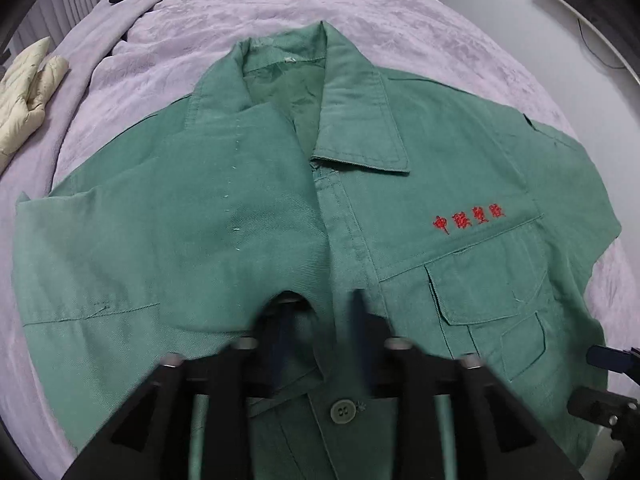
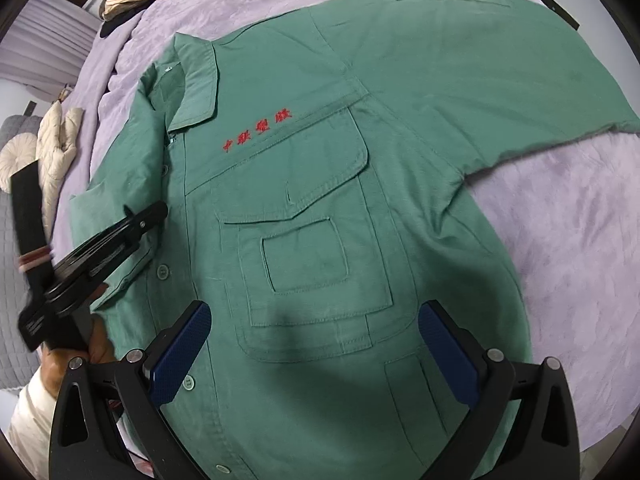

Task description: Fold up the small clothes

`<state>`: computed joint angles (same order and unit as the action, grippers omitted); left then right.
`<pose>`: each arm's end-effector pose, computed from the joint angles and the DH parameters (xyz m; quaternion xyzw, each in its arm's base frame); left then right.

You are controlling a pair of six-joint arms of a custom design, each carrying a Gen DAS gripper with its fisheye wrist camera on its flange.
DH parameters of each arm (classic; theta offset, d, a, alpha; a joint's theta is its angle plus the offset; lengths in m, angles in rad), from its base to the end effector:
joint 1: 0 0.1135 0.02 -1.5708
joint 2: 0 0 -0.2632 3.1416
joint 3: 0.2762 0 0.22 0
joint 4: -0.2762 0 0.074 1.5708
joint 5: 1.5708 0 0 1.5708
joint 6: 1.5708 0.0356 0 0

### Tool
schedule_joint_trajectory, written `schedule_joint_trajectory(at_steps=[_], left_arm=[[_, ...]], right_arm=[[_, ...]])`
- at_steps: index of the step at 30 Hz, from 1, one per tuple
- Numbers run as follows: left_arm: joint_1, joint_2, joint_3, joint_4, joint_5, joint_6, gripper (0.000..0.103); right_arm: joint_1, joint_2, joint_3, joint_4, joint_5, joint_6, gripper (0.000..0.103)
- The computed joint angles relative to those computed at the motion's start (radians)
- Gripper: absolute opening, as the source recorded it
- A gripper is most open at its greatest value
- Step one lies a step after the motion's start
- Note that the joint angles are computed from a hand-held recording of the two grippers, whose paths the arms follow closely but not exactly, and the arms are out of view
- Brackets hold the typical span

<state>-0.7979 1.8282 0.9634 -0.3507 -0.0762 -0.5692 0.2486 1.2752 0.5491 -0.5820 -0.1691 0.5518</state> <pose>0.2170 -0.2187 0.1432 0.1055 0.9779 -0.0825 0.1606 0.1631 0.0476 0.1643 0.1383 0.9782 0.1279 0.0876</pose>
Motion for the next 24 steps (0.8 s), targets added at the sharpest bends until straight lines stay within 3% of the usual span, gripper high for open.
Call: schedule_joint_trajectory(at_steps=[1, 5, 9, 12, 15, 18, 19, 22, 24], left_arm=[[-0.001, -0.043, -0.023, -0.007, -0.016, -0.003, 0.103], [0.004, -0.283, -0.114, -0.103, -0.149, 0.045, 0.103], [0.201, -0.441, -0.197, -0.160, -0.184, 0.086, 0.103], [0.389, -0.437, -0.270, -0.148, -0.195, 0.128, 0.103], [0.553, -0.397, -0.364, -0.063, -0.160, 0.171, 0.103], [0.631, -0.331, -0.430, 0.030, -0.140, 0.203, 0.103], [0.646, -0.311, -0.449, 0.062, -0.126, 0.213, 0.103], [0.650, -0.293, -0.494, 0.134, -0.125, 0.229, 0.103], [0.641, -0.297, -0.505, 0.148, -0.134, 0.241, 0.103]], right_arm=[[0.015, 0.012, 0.012, 0.007, 0.019, -0.002, 0.103], [0.151, 0.080, 0.103, 0.040, 0.109, -0.012, 0.103], [0.358, 0.262, 0.276, 0.092, 0.236, -0.078, 0.103], [0.499, 0.453, 0.431, 0.154, 0.340, -0.156, 0.103], [0.596, 0.679, 0.609, 0.169, 0.465, -0.240, 0.103], [0.656, 0.871, 0.767, 0.139, 0.669, -0.278, 0.102], [0.659, 0.918, 0.803, 0.127, 0.725, -0.285, 0.097], [0.609, 0.884, 0.751, 0.183, 0.651, -0.284, 0.007], [0.527, 0.738, 0.591, 0.289, 0.543, -0.194, 0.007]])
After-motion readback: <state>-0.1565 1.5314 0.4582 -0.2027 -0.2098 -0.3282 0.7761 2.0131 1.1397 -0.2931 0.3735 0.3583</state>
